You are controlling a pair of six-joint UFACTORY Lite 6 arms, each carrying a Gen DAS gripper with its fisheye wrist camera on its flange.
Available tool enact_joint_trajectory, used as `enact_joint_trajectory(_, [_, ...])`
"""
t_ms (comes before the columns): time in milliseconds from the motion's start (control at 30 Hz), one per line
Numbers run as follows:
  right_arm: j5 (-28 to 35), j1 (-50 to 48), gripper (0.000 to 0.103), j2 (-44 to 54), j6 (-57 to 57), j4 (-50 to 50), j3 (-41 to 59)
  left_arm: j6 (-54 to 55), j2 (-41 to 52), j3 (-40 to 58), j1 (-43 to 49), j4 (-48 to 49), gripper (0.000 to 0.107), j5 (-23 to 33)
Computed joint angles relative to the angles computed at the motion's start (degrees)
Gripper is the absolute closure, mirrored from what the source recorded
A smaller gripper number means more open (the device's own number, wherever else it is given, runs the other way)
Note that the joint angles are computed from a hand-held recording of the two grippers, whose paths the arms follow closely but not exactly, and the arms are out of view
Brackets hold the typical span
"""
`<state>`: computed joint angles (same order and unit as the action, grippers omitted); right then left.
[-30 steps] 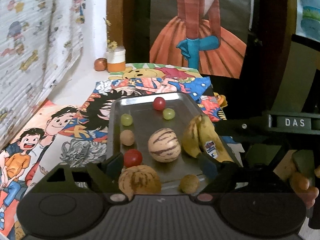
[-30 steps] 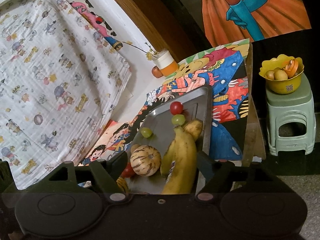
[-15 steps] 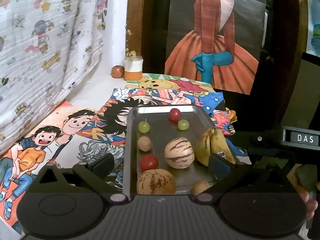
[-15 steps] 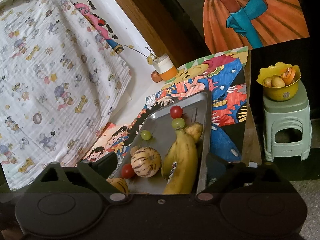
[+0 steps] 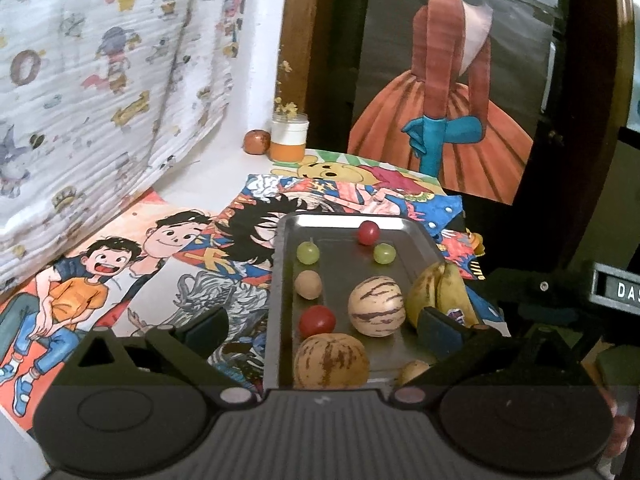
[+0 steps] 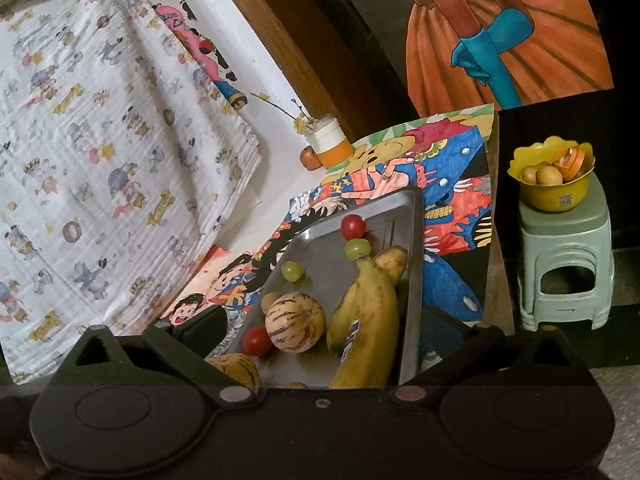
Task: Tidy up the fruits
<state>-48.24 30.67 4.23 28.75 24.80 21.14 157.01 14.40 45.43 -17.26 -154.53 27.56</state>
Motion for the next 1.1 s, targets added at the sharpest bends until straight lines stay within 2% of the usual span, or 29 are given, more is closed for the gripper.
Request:
enact_joint_trajectory(233, [-0.09,5.77,0.001,1.24,-7.58,9.86,2.13,-0.86,-0.97,-1.53,1.38,-0.76,0.004,0.57])
enact_joint_trajectory(400, [-1.11,12.06,0.001,2.46,-19.42,24.41,5.24,-1.22,-1.72,-2.83,2.30,-0.16,0.004,1.09])
enact_joint_trajectory(667, [-3.79,19.63,0.001,4.66,-28.18,37.04,9.02,-2.86,-2.98,-5.64,4.71,1.76,0.004,2.60])
enact_joint_trajectory(1100, [-12.15,31.63,0.001,10.67,-39.39,54.24,15.00,-1.95,-7.74,-14.73,11.06,3.77,0.004,11.54])
